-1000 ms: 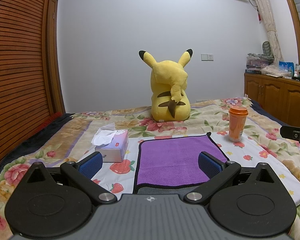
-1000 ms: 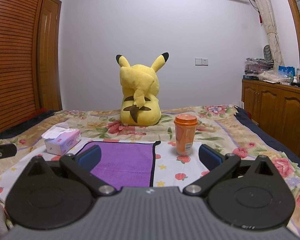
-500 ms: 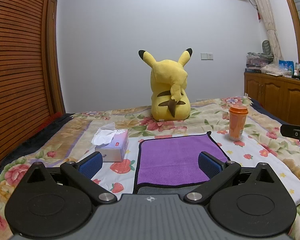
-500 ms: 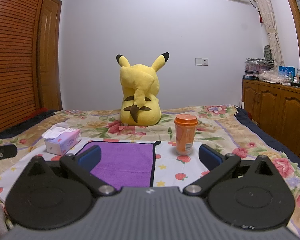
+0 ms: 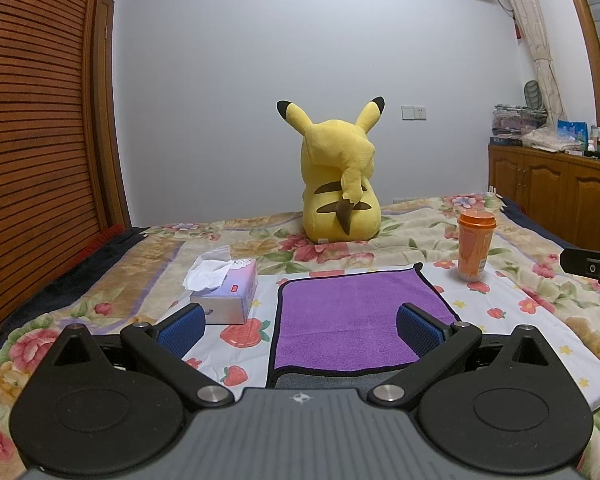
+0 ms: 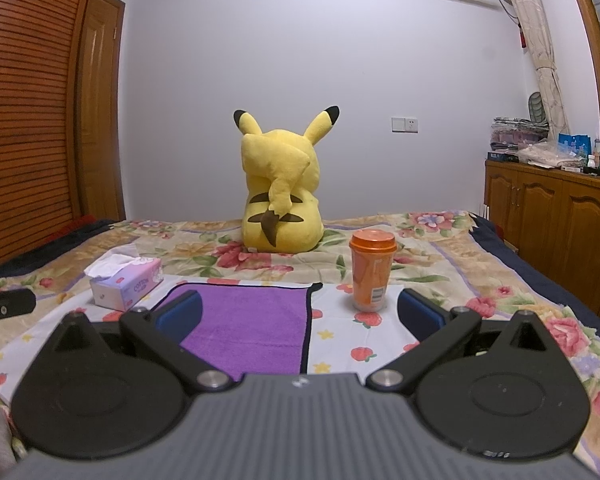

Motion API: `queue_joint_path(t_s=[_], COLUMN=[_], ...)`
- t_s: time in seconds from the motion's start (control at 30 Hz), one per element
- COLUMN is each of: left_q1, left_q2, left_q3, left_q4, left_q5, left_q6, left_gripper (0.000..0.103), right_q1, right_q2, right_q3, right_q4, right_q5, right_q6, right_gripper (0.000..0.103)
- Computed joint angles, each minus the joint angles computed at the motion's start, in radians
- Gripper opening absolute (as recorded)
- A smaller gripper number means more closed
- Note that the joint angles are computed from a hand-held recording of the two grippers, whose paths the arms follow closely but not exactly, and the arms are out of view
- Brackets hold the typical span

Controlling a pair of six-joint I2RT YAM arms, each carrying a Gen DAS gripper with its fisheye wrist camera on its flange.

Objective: Fold towel

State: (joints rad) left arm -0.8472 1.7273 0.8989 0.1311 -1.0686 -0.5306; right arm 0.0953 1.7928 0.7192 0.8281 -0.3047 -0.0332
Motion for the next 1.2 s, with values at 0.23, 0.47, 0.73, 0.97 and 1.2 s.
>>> queue_joint_path(t_s=[0.23,0.47,0.73,0.97,1.2], left_q1=[-0.001,0.014,0.021,0.036,0.059], left_q2=[0.0,-0.014,0.015,0.037,0.056], left_q3=[0.0,-0.017,0.028,0.057,0.075], left_q4=[-0.001,-0.016,-0.095,-0.145,-0.148], left_q5=[0.0,0.032,0.062,0.093,0.122], left_q6=[0.0,-0.001,-0.039,-0.063,-0.046], left_gripper=[0.103,0.103,0.103,0.103,0.103], right_q1=[0.001,0.006,0.007,0.022,0.034], right_q2=[-0.002,-0.013,-0.013,0.004,0.029], right_q3=[0.0,-0.004,0.017,0.045,0.082], right_q4=[-0.003,-0.015,-0.06,-0.102,-0.137], right_q5=[0.001,0.004,-0.013,-0.017,-0.016], right_q6=[-0.001,-0.013,-0.03,-0.052,-0.076], right_gripper=[0.103,0.103,0.103,0.103,0.103])
